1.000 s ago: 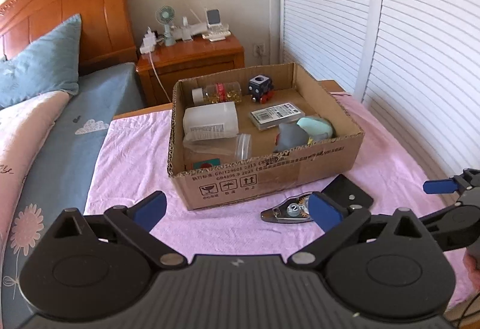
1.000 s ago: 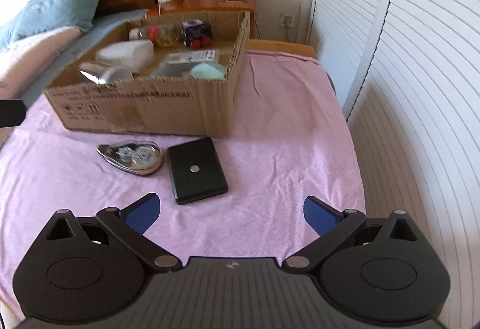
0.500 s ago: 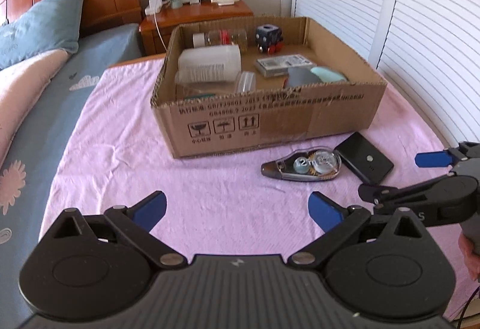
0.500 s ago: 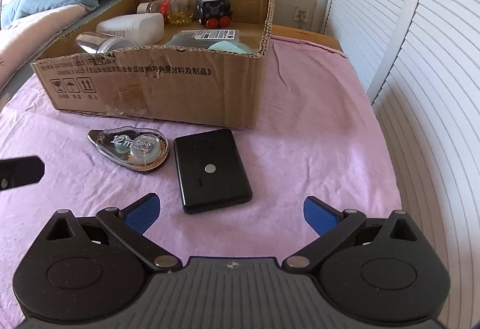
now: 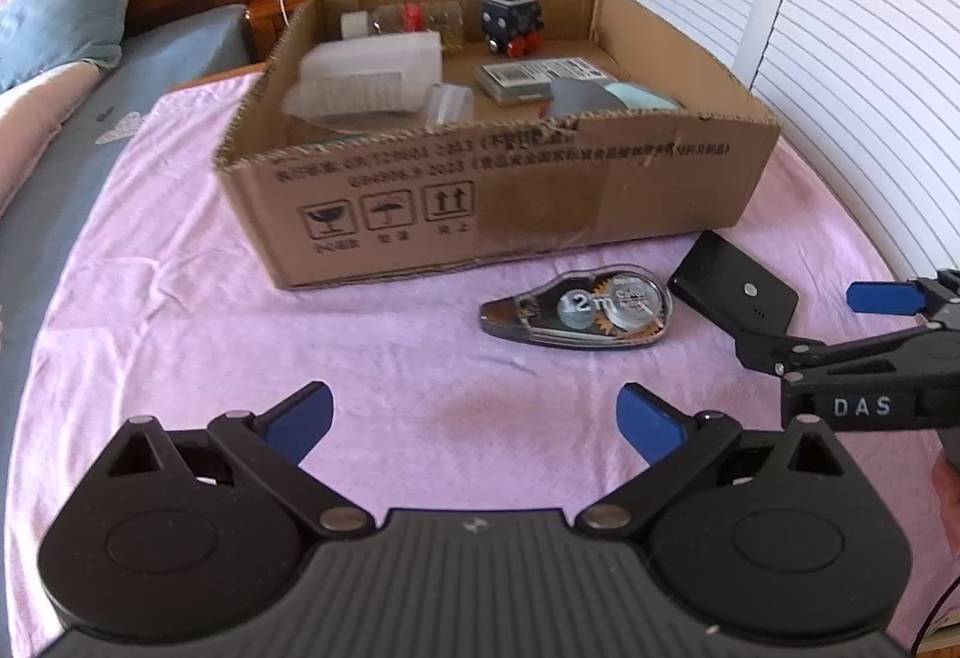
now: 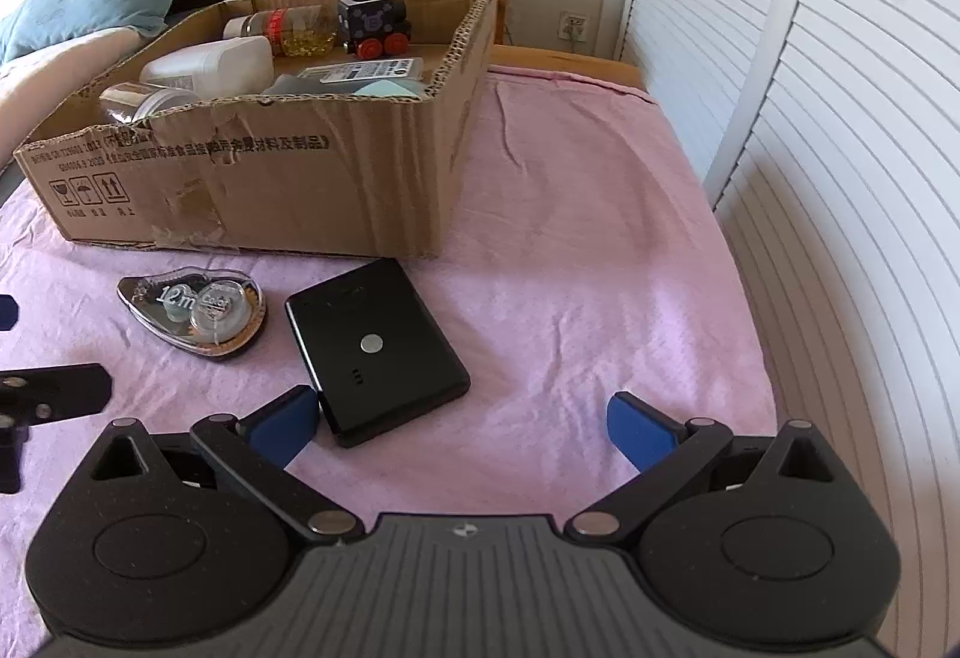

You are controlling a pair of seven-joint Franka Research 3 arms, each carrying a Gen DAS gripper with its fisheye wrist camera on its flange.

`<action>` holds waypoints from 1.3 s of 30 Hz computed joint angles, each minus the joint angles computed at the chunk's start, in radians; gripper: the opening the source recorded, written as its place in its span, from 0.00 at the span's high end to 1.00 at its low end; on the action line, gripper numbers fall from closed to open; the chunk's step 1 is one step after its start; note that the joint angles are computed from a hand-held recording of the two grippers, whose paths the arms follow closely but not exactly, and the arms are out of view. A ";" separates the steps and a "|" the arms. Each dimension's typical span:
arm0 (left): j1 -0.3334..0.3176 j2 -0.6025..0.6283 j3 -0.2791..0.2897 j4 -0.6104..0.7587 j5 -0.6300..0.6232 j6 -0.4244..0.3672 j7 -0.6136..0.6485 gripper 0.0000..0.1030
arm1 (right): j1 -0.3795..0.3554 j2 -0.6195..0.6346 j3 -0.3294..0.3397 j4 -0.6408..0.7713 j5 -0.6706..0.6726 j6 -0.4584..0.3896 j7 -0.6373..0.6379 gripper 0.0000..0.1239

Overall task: Organize rigid objects
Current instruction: 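Move the left gripper down to the correction-tape dispenser and close on it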

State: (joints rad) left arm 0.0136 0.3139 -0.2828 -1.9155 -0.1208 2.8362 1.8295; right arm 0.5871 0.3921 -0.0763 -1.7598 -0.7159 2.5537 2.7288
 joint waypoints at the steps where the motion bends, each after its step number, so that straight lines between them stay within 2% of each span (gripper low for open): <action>1: -0.001 0.007 -0.003 0.007 -0.001 -0.006 0.002 0.03 | 0.000 -0.004 0.000 -0.005 0.001 0.000 0.001 0.17; 6: -0.020 0.041 -0.002 0.037 0.015 -0.027 -0.008 0.01 | -0.004 -0.031 0.002 -0.045 -0.013 0.013 0.011 0.17; 10: -0.053 0.061 0.020 0.043 0.073 0.023 -0.068 0.01 | -0.005 -0.046 0.002 -0.069 -0.042 0.023 0.041 0.17; 17: -0.035 0.102 -0.020 0.093 0.069 0.029 -0.113 0.01 | -0.015 -0.066 0.005 -0.110 -0.109 0.071 0.071 0.17; 18: -0.044 0.106 -0.013 0.096 0.081 0.035 -0.125 0.01 | -0.016 -0.068 0.006 -0.113 -0.116 0.075 0.075 0.17; 22: -0.135 0.121 0.081 0.113 0.208 0.057 -0.258 0.01 | -0.020 -0.068 0.011 -0.114 -0.126 0.073 0.084 0.17; 26: -0.134 0.126 0.084 0.119 0.256 0.057 -0.322 0.01 | -0.024 -0.068 0.015 -0.114 -0.127 0.074 0.084 0.17; 30: -0.166 0.114 0.139 0.120 0.318 0.030 -0.448 0.01 | -0.025 -0.068 0.017 -0.114 -0.128 0.073 0.086 0.17; 35: -0.127 0.114 0.102 0.107 0.340 0.058 -0.450 0.03 | -0.025 -0.068 0.019 -0.112 -0.123 0.066 0.084 0.17; 37: -0.100 0.115 0.073 0.098 0.331 0.082 -0.413 0.13 | -0.025 -0.070 0.020 -0.113 -0.123 0.065 0.085 0.17; 39: -0.077 0.112 0.050 0.097 0.313 0.074 -0.384 0.13 | -0.026 -0.070 0.022 -0.112 -0.117 0.063 0.081 0.17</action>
State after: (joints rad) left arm -0.0638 0.4261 -0.2324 -1.8181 0.1918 2.9105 1.4455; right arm 0.5608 0.3221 -0.0543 -1.8717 -0.8324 2.6169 2.8095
